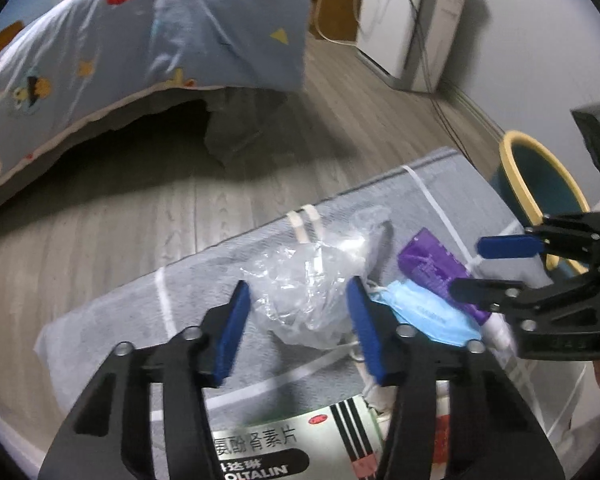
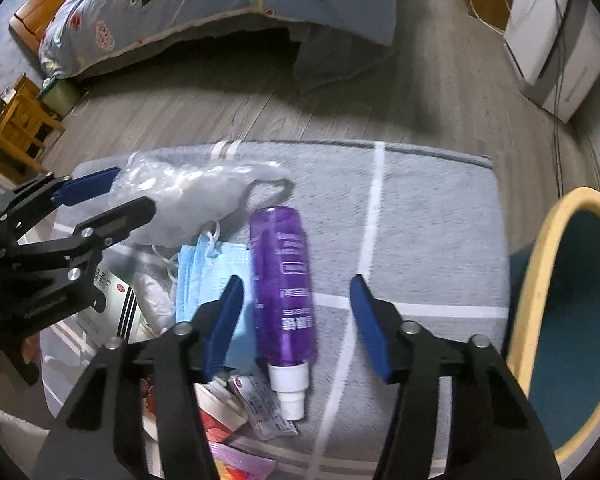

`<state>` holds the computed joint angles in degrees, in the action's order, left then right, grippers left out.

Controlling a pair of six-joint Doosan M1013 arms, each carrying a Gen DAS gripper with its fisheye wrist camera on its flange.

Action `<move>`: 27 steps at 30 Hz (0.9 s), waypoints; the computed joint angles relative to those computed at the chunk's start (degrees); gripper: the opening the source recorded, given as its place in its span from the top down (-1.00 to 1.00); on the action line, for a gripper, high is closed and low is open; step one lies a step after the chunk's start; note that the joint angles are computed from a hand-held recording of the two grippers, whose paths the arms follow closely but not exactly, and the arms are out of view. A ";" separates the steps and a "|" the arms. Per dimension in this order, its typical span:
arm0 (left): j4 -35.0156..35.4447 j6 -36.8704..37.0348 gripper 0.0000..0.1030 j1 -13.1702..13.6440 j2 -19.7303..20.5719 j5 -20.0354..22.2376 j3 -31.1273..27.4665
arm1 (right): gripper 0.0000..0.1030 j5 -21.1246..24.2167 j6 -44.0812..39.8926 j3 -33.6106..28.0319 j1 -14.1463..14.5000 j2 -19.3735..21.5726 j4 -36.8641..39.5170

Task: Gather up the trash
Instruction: 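Grasp the purple spray bottle with the right tool while the left tool grasps the clear bag, then drop the purple bottle into the bin with the right tool while the left tool drops the clear bag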

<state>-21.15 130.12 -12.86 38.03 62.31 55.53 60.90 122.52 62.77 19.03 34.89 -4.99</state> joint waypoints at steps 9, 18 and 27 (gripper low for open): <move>2.42 -0.72 0.49 0.02 0.50 4.23 -0.79 | 0.23 3.48 2.34 -1.35 0.29 1.74 0.64; 2.29 -0.38 0.59 0.67 -2.11 1.34 2.02 | 0.38 2.10 5.94 0.21 1.02 -0.56 -2.63; 1.12 1.55 0.59 0.71 -6.83 -4.08 6.66 | 0.38 -2.43 8.77 4.15 1.74 -5.67 -5.61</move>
